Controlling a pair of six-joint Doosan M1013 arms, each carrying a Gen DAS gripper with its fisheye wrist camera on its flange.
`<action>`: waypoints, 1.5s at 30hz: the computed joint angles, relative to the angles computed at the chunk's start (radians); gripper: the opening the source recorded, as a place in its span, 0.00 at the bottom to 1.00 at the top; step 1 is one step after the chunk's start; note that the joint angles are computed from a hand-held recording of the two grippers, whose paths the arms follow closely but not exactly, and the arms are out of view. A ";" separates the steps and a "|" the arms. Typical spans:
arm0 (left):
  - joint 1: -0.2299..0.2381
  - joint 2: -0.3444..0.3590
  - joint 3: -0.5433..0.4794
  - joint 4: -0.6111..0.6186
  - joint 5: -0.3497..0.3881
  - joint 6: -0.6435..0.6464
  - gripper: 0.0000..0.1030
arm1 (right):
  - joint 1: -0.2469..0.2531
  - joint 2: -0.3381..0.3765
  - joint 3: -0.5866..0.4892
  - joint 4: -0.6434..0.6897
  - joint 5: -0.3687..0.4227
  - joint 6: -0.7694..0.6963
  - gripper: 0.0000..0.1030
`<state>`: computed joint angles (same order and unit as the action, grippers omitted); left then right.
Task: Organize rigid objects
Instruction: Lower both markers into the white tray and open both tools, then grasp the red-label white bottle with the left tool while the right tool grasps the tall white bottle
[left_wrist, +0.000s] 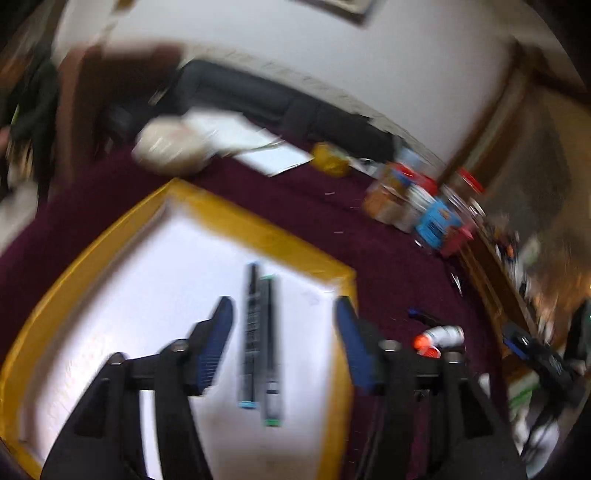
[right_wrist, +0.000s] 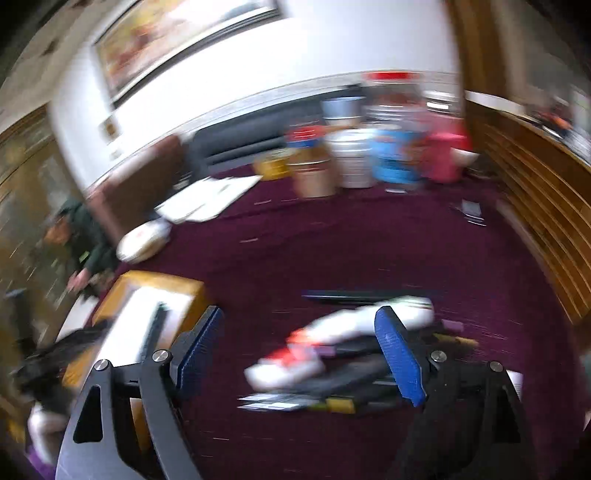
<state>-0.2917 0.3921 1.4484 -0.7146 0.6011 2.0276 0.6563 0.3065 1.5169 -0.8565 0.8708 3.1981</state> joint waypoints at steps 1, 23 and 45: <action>-0.015 -0.007 -0.001 0.009 0.008 0.025 0.67 | -0.014 -0.026 0.043 0.008 -0.011 0.052 0.77; -0.237 0.075 -0.090 0.365 0.212 0.060 0.30 | -0.044 -0.188 0.352 -0.178 -0.119 0.498 0.77; -0.127 0.026 -0.033 0.021 0.275 0.136 0.30 | -0.042 -0.076 0.218 0.224 0.122 -0.028 0.26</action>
<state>-0.4190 0.4181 1.4154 -0.6931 0.8757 2.1636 0.6141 0.2300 1.7352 -0.6324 0.9932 3.1697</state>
